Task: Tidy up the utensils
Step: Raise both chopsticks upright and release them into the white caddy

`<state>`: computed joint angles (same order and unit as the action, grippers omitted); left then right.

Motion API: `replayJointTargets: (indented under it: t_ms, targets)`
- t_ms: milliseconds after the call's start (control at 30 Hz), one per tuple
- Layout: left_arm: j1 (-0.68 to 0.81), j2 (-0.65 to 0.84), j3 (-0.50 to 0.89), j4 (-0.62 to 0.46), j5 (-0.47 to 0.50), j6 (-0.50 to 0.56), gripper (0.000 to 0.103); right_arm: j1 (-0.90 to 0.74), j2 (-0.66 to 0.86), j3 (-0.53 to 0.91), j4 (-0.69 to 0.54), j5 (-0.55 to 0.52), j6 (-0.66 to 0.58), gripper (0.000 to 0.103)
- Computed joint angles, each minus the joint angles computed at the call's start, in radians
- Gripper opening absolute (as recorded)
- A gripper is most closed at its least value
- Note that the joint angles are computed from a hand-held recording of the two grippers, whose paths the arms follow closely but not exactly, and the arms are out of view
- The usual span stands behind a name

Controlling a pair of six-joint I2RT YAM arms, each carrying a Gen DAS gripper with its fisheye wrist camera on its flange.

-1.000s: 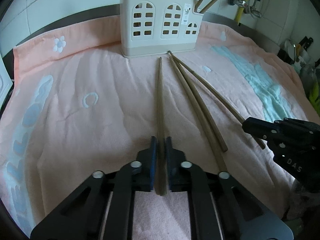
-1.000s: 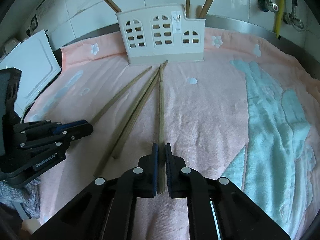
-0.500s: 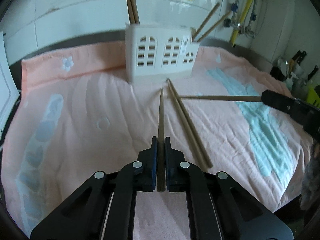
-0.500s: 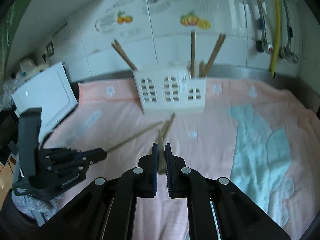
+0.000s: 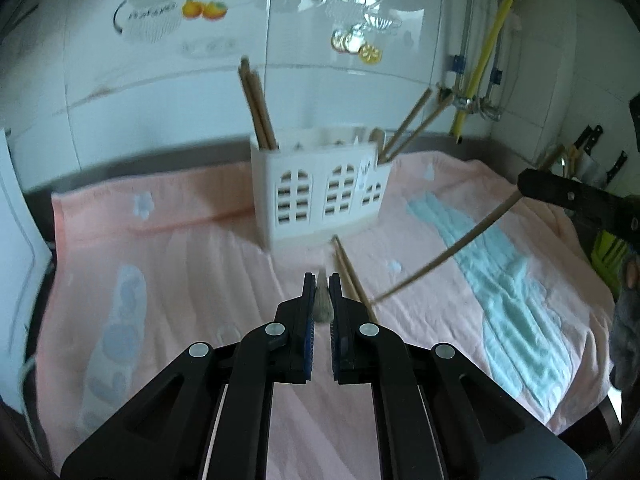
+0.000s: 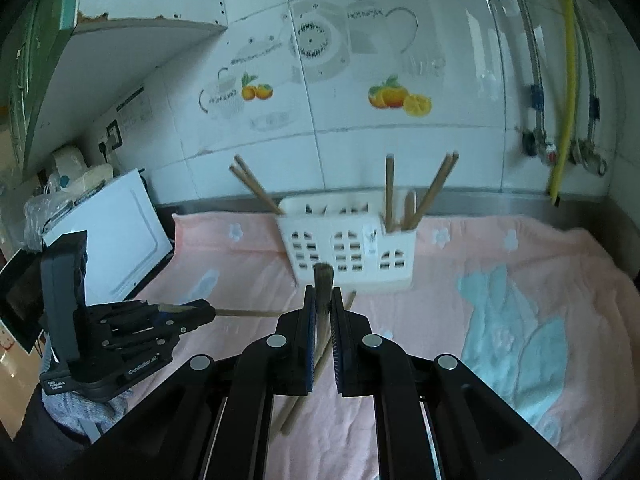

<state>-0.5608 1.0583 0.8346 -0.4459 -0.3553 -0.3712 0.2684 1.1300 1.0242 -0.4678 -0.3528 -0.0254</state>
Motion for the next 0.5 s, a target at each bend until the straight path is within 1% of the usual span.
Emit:
replayJointTargets:
  t_ms: [133, 333, 433, 500]
  targets:
    - [0.038, 0.044, 0.095, -0.023, 0.04, 0.048, 0.005, -0.023, 0.075, 0.143, -0.061, -0.033, -0.02, 0.007]
    - [0.063, 0.107, 0.224, -0.054, 0.068, 0.108, 0.005, -0.029, 0.205, 0.382, -0.155, -0.032, -0.051, 0.007]
    - [0.061, 0.127, 0.296, -0.07, 0.051, 0.143, 0.005, -0.033, 0.269, 0.502, -0.196, -0.021, -0.058, 0.007]
    - [0.063, 0.137, 0.341, -0.08, 0.05, 0.156, 0.005, -0.033, 0.296, 0.552, -0.202, -0.005, -0.06, 0.007]
